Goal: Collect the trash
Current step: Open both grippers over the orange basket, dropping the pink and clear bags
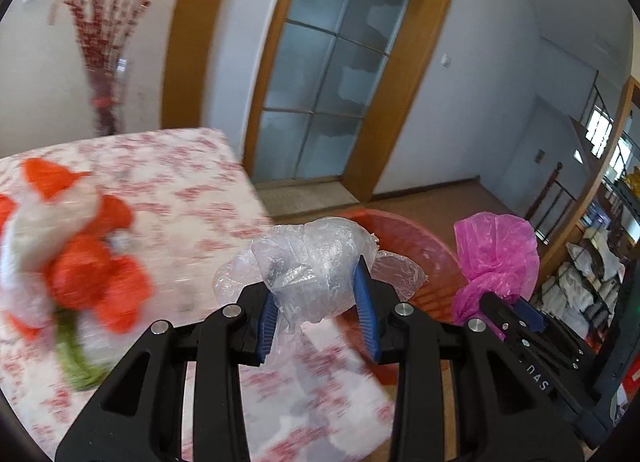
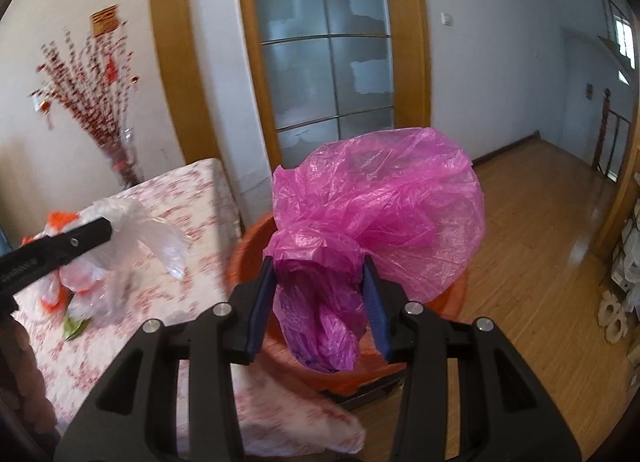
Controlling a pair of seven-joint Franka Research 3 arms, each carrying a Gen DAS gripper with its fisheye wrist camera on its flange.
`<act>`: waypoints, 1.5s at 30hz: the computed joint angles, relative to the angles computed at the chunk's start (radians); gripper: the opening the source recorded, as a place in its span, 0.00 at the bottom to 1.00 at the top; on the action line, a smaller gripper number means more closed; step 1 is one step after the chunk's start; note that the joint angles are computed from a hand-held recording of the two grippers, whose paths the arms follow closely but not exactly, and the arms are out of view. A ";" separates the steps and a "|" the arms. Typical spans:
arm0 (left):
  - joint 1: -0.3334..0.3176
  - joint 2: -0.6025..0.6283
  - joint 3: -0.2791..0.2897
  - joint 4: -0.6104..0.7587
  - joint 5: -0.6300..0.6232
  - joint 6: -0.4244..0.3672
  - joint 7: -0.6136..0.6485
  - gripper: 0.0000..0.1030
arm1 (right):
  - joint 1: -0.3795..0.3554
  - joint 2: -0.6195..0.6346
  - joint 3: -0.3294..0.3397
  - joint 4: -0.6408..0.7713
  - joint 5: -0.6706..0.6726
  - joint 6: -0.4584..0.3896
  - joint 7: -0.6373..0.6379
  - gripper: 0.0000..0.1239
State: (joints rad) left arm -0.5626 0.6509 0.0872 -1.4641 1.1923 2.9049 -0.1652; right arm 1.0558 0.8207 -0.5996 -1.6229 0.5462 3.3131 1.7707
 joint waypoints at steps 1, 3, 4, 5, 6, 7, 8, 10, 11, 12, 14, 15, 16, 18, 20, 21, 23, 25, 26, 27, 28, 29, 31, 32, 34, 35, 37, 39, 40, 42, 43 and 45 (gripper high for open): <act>0.023 0.039 -0.031 0.047 -0.043 0.002 0.055 0.34 | -0.014 0.004 0.005 0.009 -0.001 -0.002 0.000 0.34; 0.042 0.096 -0.066 0.117 -0.128 0.001 0.149 0.34 | -0.044 0.008 0.022 0.024 -0.008 -0.006 0.000 0.34; 0.056 0.126 -0.090 0.154 -0.176 -0.001 0.206 0.34 | -0.055 0.012 0.028 0.034 -0.012 -0.009 0.002 0.34; 0.066 0.156 -0.109 0.191 -0.217 -0.005 0.257 0.34 | -0.072 0.012 0.041 0.038 -0.019 -0.007 0.001 0.34; 0.070 0.180 -0.122 0.224 -0.249 -0.010 0.300 0.34 | -0.088 0.014 0.053 0.047 -0.026 -0.008 -0.001 0.34; 0.074 0.195 -0.128 0.242 -0.273 -0.011 0.333 0.34 | -0.100 0.018 0.061 0.056 -0.031 -0.010 -0.001 0.34; 0.076 0.219 -0.138 0.276 -0.301 -0.020 0.373 0.34 | -0.110 0.020 0.068 0.063 -0.036 -0.012 -0.001 0.34; 0.074 0.256 -0.152 0.330 -0.351 -0.036 0.435 0.34 | -0.132 0.029 0.083 0.083 -0.048 -0.017 0.001 0.34; 0.074 0.272 -0.159 0.354 -0.375 -0.043 0.465 0.34 | -0.141 0.033 0.089 0.093 -0.053 -0.021 0.003 0.34; 0.077 0.289 -0.169 0.380 -0.401 -0.051 0.499 0.34 | -0.151 0.040 0.095 0.106 -0.059 -0.024 0.006 0.34; 0.074 0.311 -0.172 0.410 -0.440 -0.056 0.541 0.34 | -0.172 0.047 0.110 0.124 -0.072 -0.030 0.013 0.34; 0.073 0.321 -0.173 0.426 -0.459 -0.061 0.561 0.34 | -0.185 0.052 0.120 0.136 -0.080 -0.035 0.017 0.34; 0.072 0.334 -0.175 0.445 -0.480 -0.067 0.584 0.34 | -0.190 0.057 0.123 0.145 -0.085 -0.039 0.024 0.34; 0.071 0.363 -0.178 0.485 -0.520 -0.079 0.627 0.34 | -0.206 0.067 0.134 0.166 -0.100 -0.046 0.039 0.34; 0.066 0.384 -0.173 0.515 -0.556 -0.093 0.657 0.34 | -0.233 0.069 0.162 0.177 -0.118 -0.036 0.042 0.37; 0.065 0.394 -0.172 0.529 -0.574 -0.099 0.675 0.37 | -0.240 0.068 0.169 0.175 -0.122 -0.028 0.042 0.39; 0.061 0.403 -0.163 0.539 -0.608 -0.111 0.692 0.45 | -0.254 0.077 0.181 0.189 -0.123 -0.022 0.039 0.40; 0.057 0.401 -0.151 0.530 -0.639 -0.107 0.700 0.53 | -0.267 0.083 0.194 0.205 -0.125 -0.025 0.035 0.44; 0.053 0.396 -0.139 0.519 -0.650 -0.102 0.697 0.55 | -0.269 0.085 0.196 0.206 -0.124 -0.023 0.035 0.46; 0.047 0.390 -0.125 0.506 -0.660 -0.097 0.693 0.57 | -0.269 0.086 0.197 0.207 -0.123 -0.022 0.035 0.49; 0.044 0.381 -0.113 0.490 -0.669 -0.089 0.691 0.58 | -0.267 0.088 0.194 0.207 -0.120 -0.021 0.035 0.50; 0.038 0.369 -0.100 0.470 -0.673 -0.085 0.683 0.58 | -0.261 0.093 0.183 0.211 -0.115 -0.026 0.039 0.53; 0.023 0.336 -0.065 0.417 -0.670 -0.075 0.648 0.62 | -0.236 0.097 0.152 0.199 -0.100 -0.026 0.055 0.57; 0.020 0.325 -0.056 0.400 -0.666 -0.071 0.637 0.63 | -0.227 0.096 0.142 0.190 -0.095 -0.026 0.061 0.60; 0.001 0.285 -0.017 0.337 -0.637 -0.058 0.591 0.66 | -0.195 0.100 0.103 0.179 -0.087 -0.034 0.077 0.62; -0.010 0.266 0.003 0.307 -0.617 -0.051 0.566 0.67 | -0.179 0.102 0.083 0.174 -0.085 -0.039 0.086 0.64; -0.037 0.219 0.045 0.236 -0.568 -0.038 0.503 0.70 | -0.146 0.103 0.045 0.154 -0.086 -0.045 0.106 0.65; -0.038 0.192 0.054 0.194 -0.533 -0.026 0.466 0.70 | -0.128 0.099 0.031 0.141 -0.093 -0.050 0.120 0.66; -0.042 0.172 0.062 0.166 -0.512 -0.020 0.443 0.70 | -0.121 0.093 0.029 0.132 -0.098 -0.049 0.124 0.66; -0.047 0.141 0.074 0.123 -0.471 -0.013 0.402 0.70 | -0.099 0.082 0.018 0.109 -0.105 -0.042 0.129 0.66; -0.061 0.111 0.093 0.082 -0.439 -0.006 0.366 0.70 | -0.088 0.076 0.011 0.098 -0.107 -0.036 0.129 0.66; -0.069 0.082 0.105 0.041 -0.388 -0.003 0.319 0.70 | -0.063 0.066 -0.001 0.078 -0.106 -0.026 0.120 0.66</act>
